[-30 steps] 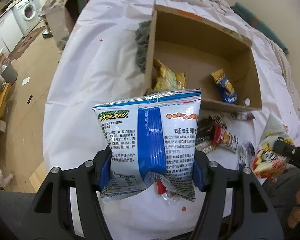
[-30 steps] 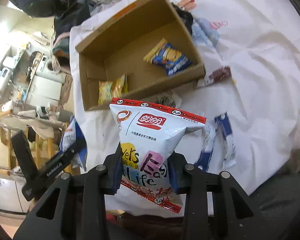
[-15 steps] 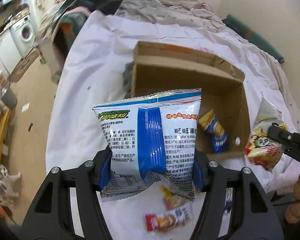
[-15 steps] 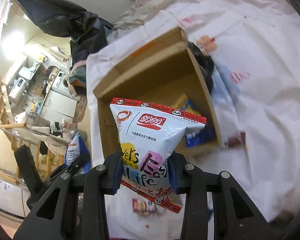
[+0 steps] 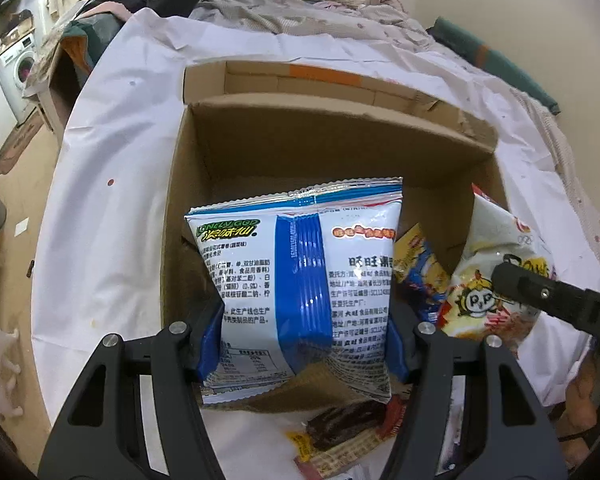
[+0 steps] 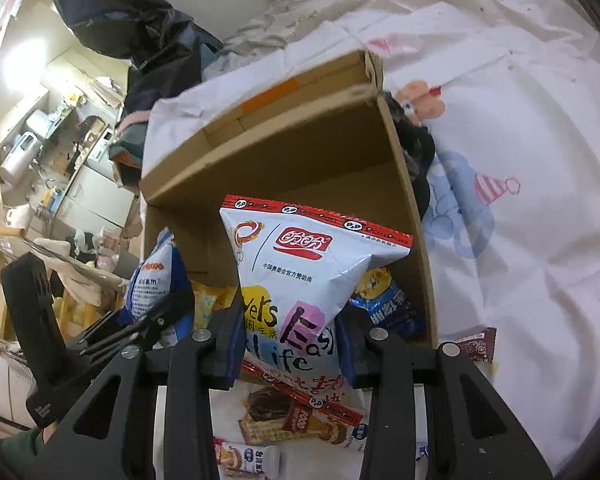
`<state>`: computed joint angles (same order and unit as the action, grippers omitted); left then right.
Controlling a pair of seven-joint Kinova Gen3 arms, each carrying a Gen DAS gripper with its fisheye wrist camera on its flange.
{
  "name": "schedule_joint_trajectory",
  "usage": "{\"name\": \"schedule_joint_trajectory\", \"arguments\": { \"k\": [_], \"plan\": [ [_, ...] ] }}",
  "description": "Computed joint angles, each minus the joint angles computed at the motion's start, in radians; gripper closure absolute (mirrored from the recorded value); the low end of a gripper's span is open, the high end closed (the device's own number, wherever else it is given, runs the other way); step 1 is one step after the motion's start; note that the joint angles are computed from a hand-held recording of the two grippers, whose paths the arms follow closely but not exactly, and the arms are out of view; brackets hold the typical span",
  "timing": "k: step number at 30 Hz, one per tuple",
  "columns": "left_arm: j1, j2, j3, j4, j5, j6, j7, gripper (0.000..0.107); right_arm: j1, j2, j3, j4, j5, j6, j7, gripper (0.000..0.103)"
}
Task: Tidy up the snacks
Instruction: 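Carry both bags into the box and open both tools to release them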
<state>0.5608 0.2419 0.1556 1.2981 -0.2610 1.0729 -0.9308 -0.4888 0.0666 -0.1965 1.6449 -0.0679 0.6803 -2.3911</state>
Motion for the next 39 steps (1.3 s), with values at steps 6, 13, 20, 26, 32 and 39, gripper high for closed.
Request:
{"name": "schedule_joint_trajectory", "arguments": {
  "k": [6, 13, 20, 26, 32, 39],
  "plan": [
    [-0.001, 0.009, -0.002, -0.009, 0.009, 0.017, 0.007, 0.047, -0.02, 0.036, -0.003, -0.038, 0.029, 0.039, -0.001, 0.064],
    [0.004, 0.011, -0.004, -0.017, 0.001, 0.029, 0.021, 0.046, -0.046, 0.067, 0.001, -0.077, 0.055, 0.081, -0.003, 0.063],
    [0.02, 0.006, -0.005, -0.015, -0.03, 0.032, 0.034, 0.046, -0.046, 0.079, 0.003, -0.092, 0.033, 0.085, 0.023, 0.062],
    [0.025, 0.007, -0.003, -0.016, -0.038, 0.035, 0.041, 0.046, -0.05, 0.085, 0.007, -0.097, 0.027, 0.081, 0.021, 0.061],
    [0.042, -0.002, -0.001, -0.01, -0.079, 0.034, 0.024, 0.046, -0.052, 0.08, 0.009, -0.091, 0.035, 0.07, 0.015, 0.057],
    [0.037, -0.008, -0.001, -0.007, -0.085, 0.035, 0.042, 0.022, -0.041, 0.059, 0.008, -0.06, 0.018, 0.027, 0.013, 0.037]
  ]
}}
